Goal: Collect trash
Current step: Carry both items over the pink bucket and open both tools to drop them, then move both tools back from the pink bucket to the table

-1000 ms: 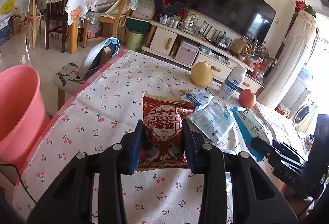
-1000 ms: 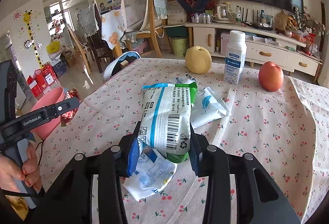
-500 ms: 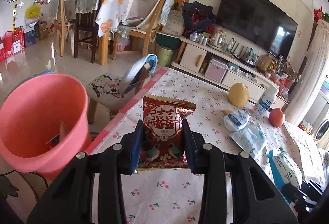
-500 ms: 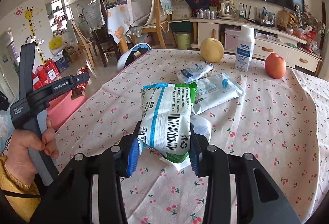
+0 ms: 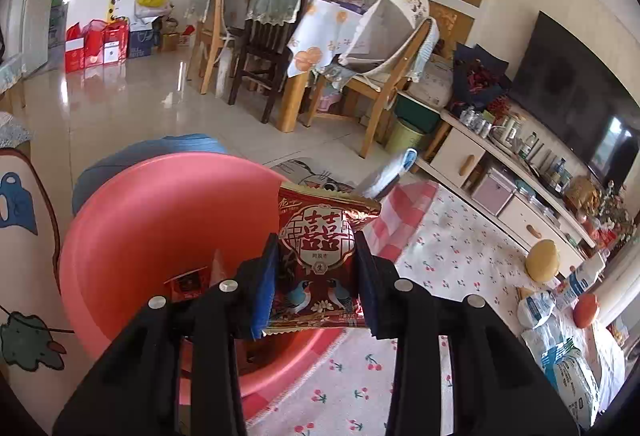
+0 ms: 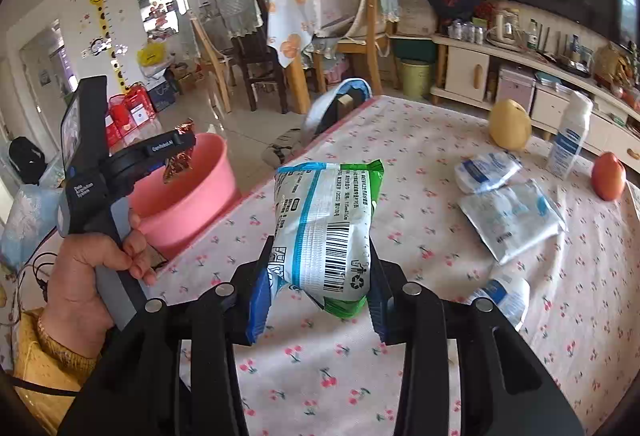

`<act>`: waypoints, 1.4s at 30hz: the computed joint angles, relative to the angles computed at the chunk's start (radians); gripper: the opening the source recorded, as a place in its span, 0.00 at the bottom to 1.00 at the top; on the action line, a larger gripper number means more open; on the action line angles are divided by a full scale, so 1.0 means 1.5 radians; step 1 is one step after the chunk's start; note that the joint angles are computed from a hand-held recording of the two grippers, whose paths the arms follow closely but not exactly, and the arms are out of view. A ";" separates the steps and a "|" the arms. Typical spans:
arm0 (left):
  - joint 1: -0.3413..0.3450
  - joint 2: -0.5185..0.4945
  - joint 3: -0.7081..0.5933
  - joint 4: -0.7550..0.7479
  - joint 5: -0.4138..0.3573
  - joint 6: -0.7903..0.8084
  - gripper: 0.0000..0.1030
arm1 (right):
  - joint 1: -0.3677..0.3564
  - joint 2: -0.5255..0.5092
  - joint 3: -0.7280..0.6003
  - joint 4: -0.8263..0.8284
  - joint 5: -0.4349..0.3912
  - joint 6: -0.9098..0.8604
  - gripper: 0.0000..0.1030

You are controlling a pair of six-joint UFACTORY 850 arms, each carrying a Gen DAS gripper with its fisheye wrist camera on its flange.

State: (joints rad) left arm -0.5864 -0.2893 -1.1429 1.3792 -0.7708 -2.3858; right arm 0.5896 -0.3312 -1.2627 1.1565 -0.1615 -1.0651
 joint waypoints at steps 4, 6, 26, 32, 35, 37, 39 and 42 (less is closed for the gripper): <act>0.028 0.021 0.024 -0.025 0.012 -0.017 0.37 | 0.033 -0.051 -0.083 -0.131 -0.026 0.108 0.40; 0.038 0.031 0.036 -0.032 0.009 -0.025 0.37 | 0.046 -0.078 -0.127 -0.180 -0.044 0.146 0.40; 0.121 0.084 0.109 -0.064 0.115 -0.055 0.37 | 0.111 -0.331 -0.492 -0.467 -0.203 0.345 0.40; 0.140 0.077 0.107 -0.083 0.163 -0.025 0.37 | 0.119 -0.364 -0.529 -0.517 -0.222 0.375 0.42; 0.148 0.073 0.106 -0.099 0.184 -0.004 0.39 | 0.117 -0.374 -0.540 -0.502 -0.233 0.356 0.48; 0.150 0.069 0.103 -0.109 0.191 0.007 0.42 | 0.118 -0.365 -0.520 -0.509 -0.205 0.360 0.57; 0.149 0.065 0.099 -0.112 0.189 0.018 0.48 | 0.119 -0.347 -0.491 -0.515 -0.174 0.364 0.64; 0.145 0.059 0.091 -0.101 0.190 0.023 0.64 | 0.116 -0.312 -0.433 -0.554 -0.115 0.403 0.73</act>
